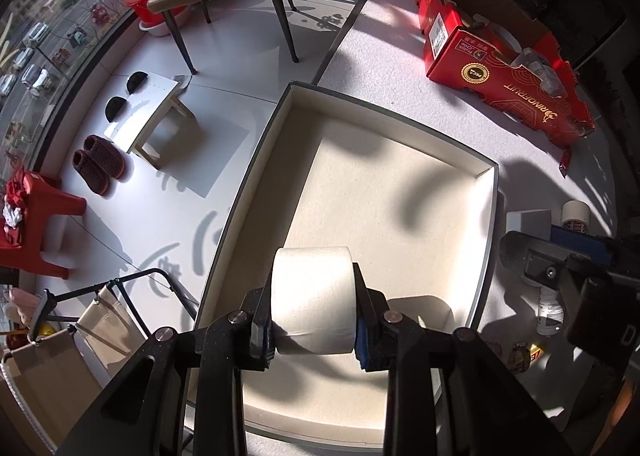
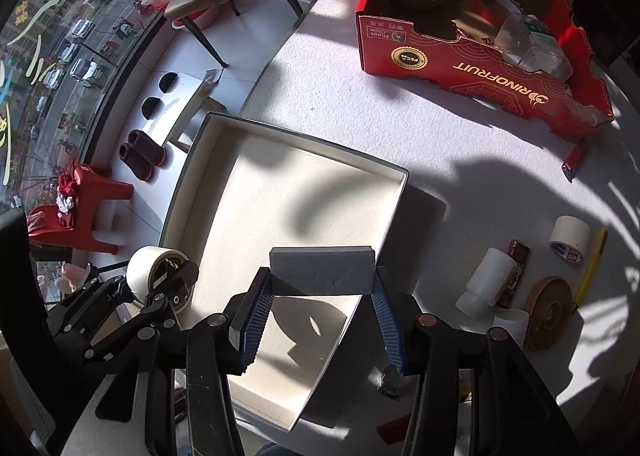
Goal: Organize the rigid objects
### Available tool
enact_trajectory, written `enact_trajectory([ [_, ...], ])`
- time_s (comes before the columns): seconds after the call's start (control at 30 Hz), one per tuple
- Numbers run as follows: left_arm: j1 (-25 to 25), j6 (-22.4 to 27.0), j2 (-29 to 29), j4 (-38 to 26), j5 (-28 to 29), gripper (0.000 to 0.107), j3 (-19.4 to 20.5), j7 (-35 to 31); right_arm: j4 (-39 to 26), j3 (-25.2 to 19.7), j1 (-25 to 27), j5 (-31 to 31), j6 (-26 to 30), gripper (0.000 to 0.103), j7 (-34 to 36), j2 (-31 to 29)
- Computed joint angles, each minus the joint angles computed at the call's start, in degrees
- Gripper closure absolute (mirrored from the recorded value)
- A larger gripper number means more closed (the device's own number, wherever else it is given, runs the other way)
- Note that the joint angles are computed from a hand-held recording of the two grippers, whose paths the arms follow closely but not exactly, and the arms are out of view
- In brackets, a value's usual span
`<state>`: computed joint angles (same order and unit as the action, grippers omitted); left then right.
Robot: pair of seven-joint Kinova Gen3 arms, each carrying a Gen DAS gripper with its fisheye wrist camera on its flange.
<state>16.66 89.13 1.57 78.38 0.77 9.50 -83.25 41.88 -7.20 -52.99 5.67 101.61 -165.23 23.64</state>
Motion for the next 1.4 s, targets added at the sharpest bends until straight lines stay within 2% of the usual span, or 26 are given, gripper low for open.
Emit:
enact_trajectory([
  [0.6, 0.27, -1.08, 2.3, 4.18, 0.21, 0.075, -0.24, 0.81, 2.07, 0.12, 2.65, -3.29, -2.42, 0.052, 1.66, 3.1],
  [0.9, 1.37, -2.99, 2.26, 6.16, -0.91, 0.075, 0.19, 0.77, 5.21, -0.21, 3.54, -4.15, -4.6, 0.052, 1.64, 2.95],
  [0.93, 1.53, -3.21, 2.17, 6.45, -1.23, 0.073, 0.3, 0.52, 5.2, -0.18, 3.43, -3.99, -4.42, 0.052, 1.63, 3.01],
  [1.0, 1.9, -3.7, 1.84, 7.05, -1.91, 0.051, 0.5, 0.29, 5.99, -0.27, 3.27, -3.82, -4.71, 0.051, 1.64, 2.63],
  [1.03, 1.87, -4.17, 1.47, 7.49, -1.94, 0.028, 0.44, 0.02, 6.25, -0.4, 3.43, -4.07, -4.87, 0.051, 1.7, 2.45],
  [1.07, 1.78, -4.79, 0.97, 7.92, -1.81, 0.02, 0.36, -0.12, 6.52, -0.48, 3.47, -4.15, -5.05, 0.049, 1.7, 2.25],
  [1.13, 1.73, -5.26, 0.42, 8.31, -2.17, 0.017, 0.42, -0.14, 6.01, -0.08, 2.45, -2.61, -3.97, 0.016, 1.05, 2.08],
  [1.2, 1.21, -5.29, 0.19, 8.27, -1.15, 0.004, 0.12, -0.79, 4.68, 0.41, 0.97, -0.27, -2.03, 0.013, 0.5, 1.98],
  [1.33, 0.49, -6.04, -0.72, 8.54, -0.22, 0.005, -0.06, -1.43, 2.6, 0.37, 0.22, 0.56, 1.58, 0.013, 1.22, 1.8],
  [1.4, -0.11, -5.67, -1.05, 8.14, 1.03, 0.005, -0.35, -2.65, 4.25, 0.5, -0.25, 0.85, 1.45, 0.013, -0.47, 0.0],
])
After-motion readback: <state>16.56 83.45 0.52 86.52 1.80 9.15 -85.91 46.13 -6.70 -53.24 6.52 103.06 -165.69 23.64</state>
